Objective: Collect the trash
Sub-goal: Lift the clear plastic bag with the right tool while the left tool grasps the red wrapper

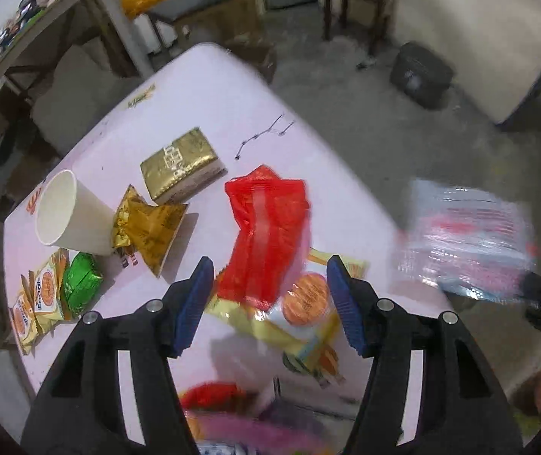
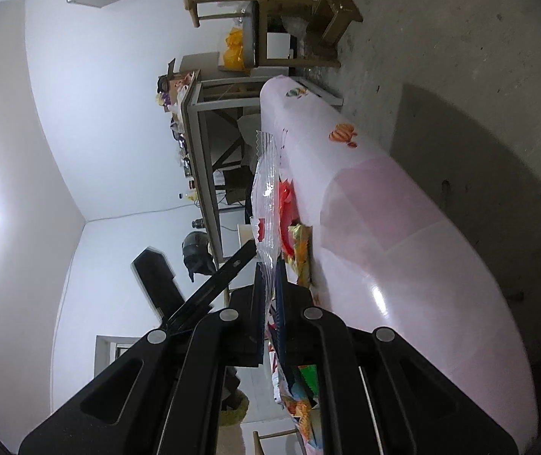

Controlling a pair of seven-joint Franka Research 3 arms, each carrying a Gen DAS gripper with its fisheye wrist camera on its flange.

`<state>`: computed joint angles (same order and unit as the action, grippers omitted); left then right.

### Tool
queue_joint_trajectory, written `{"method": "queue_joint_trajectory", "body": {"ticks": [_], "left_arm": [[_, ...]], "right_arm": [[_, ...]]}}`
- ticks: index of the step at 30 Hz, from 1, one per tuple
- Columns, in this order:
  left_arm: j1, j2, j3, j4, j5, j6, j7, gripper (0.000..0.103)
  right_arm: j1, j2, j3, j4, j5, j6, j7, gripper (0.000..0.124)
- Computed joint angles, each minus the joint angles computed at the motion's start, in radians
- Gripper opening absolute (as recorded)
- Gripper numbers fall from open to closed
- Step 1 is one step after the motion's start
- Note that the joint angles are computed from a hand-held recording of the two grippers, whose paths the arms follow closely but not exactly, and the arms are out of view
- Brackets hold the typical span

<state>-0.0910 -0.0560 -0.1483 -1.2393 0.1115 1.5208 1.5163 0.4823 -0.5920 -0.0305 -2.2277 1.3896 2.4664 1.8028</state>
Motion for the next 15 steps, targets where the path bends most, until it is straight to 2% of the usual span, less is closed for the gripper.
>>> {"method": "queue_joint_trajectory", "body": {"ticks": [5,7,10,12,15], "left_arm": [[-0.011,0.07,-0.013,0.032,0.044,-0.038,-0.025,0.058],[-0.013,0.083,-0.013,0.038,0.058,-0.051,-0.031,0.054],[-0.009,0.093,-0.008,0.042,0.054,-0.066,-0.057,0.043],[-0.005,0.085,-0.005,0.031,0.056,-0.055,-0.065,0.033],[0.0,0.076,-0.001,0.023,0.055,-0.051,-0.067,0.024]], "right_arm": [[-0.004,-0.002,-0.012,-0.018,0.011,-0.006,-0.009,0.005],[-0.007,-0.01,-0.014,-0.032,0.018,-0.009,-0.014,0.005],[-0.011,-0.019,-0.016,-0.046,0.028,-0.012,-0.013,0.005],[-0.014,-0.019,-0.016,-0.047,0.031,-0.014,-0.012,0.005],[-0.016,-0.012,-0.013,-0.042,0.033,-0.013,-0.012,0.005]]}}
